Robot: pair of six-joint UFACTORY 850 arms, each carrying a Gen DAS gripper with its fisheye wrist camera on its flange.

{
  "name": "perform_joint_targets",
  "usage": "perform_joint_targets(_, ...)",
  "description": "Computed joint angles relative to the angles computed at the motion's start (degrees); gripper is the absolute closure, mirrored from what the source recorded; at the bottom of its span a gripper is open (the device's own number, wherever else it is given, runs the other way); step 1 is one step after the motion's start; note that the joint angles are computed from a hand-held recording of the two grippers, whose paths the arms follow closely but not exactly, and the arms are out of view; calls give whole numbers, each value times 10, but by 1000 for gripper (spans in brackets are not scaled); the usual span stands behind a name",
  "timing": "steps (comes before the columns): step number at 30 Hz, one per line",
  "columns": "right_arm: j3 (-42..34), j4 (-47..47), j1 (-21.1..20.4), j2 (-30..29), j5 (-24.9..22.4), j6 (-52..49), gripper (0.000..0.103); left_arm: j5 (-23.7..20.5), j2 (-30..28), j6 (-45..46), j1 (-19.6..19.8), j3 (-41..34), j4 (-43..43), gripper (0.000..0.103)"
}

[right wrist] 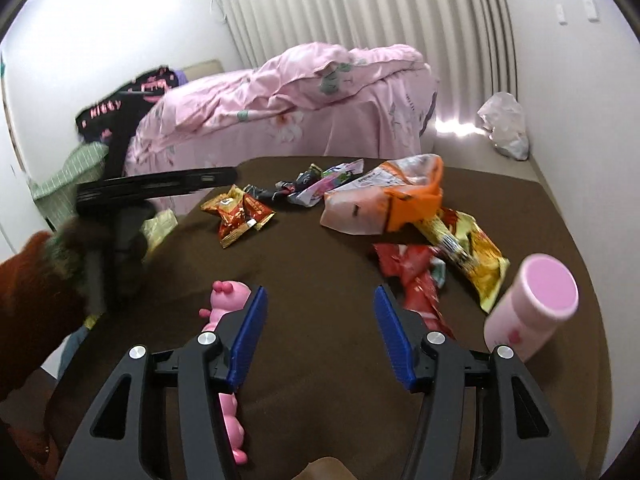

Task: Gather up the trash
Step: 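Move both tools back over the table toward the remaining wrappers, then grasp the red-gold wrapper with the left gripper while the right gripper grasps the black wrapper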

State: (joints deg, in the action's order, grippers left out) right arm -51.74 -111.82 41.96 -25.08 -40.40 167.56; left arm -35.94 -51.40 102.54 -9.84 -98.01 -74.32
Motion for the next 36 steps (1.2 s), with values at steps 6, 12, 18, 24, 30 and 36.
perform_joint_targets(6,11,-9,5,-5,-22,24,50,2,-77,-180,-39,-128,194,16)
perform_joint_targets(12,17,-29,3,-7,-18,50,50,28,-84,-309,-55,-138,309,55)
perform_joint_targets(18,6,-13,0,-7,-16,8,50,-21,-30,-215,-28,-43,247,63)
perform_joint_targets(24,-24,-16,-15,-8,2,-39,50,-74,6,-160,12,17,178,52)
perform_joint_targets(30,-112,-67,-66,-48,92,-100,50,-64,66,-61,65,112,7,40)
perform_joint_targets(36,-271,27,-123,-151,219,-267,50,-67,77,-90,101,138,-15,40)
